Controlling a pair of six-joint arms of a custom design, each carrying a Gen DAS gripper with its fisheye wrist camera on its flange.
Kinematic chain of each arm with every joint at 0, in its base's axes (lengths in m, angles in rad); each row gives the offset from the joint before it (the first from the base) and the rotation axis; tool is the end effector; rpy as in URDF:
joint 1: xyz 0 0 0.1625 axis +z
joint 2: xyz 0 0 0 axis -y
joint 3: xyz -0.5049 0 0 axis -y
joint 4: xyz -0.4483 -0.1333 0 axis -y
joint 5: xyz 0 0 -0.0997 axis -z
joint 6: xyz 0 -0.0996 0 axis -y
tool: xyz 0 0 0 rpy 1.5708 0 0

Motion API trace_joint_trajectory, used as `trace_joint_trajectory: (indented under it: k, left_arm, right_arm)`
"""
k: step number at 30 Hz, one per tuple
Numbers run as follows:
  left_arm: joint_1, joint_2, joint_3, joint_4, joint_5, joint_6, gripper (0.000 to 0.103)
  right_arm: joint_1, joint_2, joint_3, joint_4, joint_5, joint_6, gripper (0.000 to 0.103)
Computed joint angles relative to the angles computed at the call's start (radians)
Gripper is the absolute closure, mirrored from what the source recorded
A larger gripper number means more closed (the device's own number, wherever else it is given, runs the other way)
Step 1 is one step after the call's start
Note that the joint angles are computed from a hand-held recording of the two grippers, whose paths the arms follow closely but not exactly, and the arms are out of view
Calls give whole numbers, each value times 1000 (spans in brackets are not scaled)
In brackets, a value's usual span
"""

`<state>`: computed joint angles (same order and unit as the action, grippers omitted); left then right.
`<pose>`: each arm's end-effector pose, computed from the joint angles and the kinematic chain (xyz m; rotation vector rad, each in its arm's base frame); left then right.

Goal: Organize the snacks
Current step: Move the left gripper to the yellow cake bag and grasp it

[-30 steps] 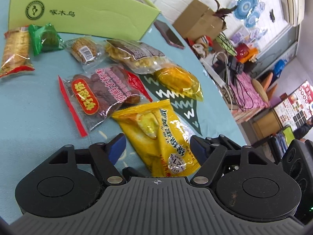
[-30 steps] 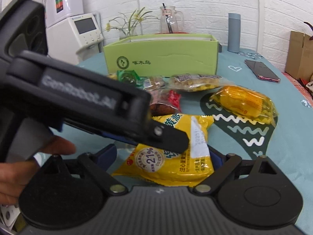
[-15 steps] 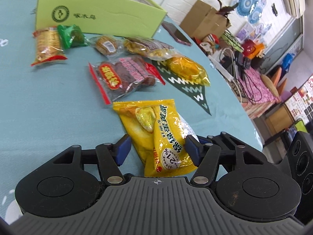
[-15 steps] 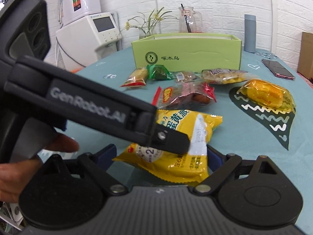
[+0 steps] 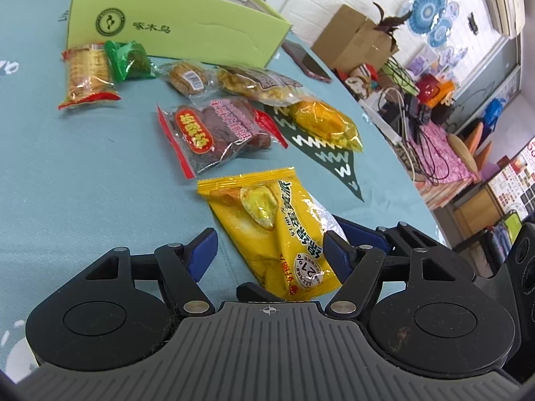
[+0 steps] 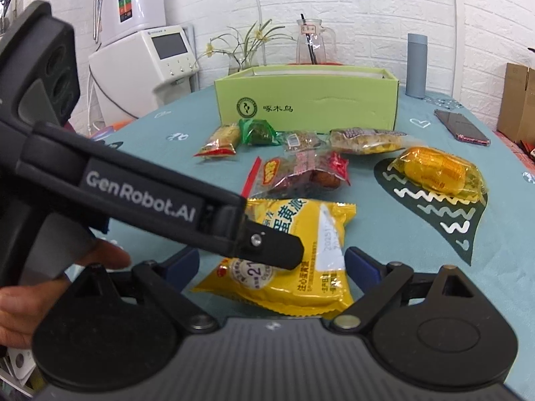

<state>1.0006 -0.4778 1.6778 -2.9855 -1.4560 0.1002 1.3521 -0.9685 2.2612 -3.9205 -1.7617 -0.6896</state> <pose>-0.2719 -0.6920 -0.0986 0.9884 2.8951 -0.3615 -0.0062 -0.5552 0.1862 0.4095 -2.2552 1.1047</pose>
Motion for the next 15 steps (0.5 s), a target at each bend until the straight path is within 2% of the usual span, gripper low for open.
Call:
trace_joint_trajectory:
  k: [11,15]
  left_arm:
    - [-10,7,2,-11,17,16,48]
    - [-13,12,0,-14,19,33,41]
  right_arm:
    - [-5,6,3,18,20,15,10]
    - [-16,-1,3,17,22,35,10]
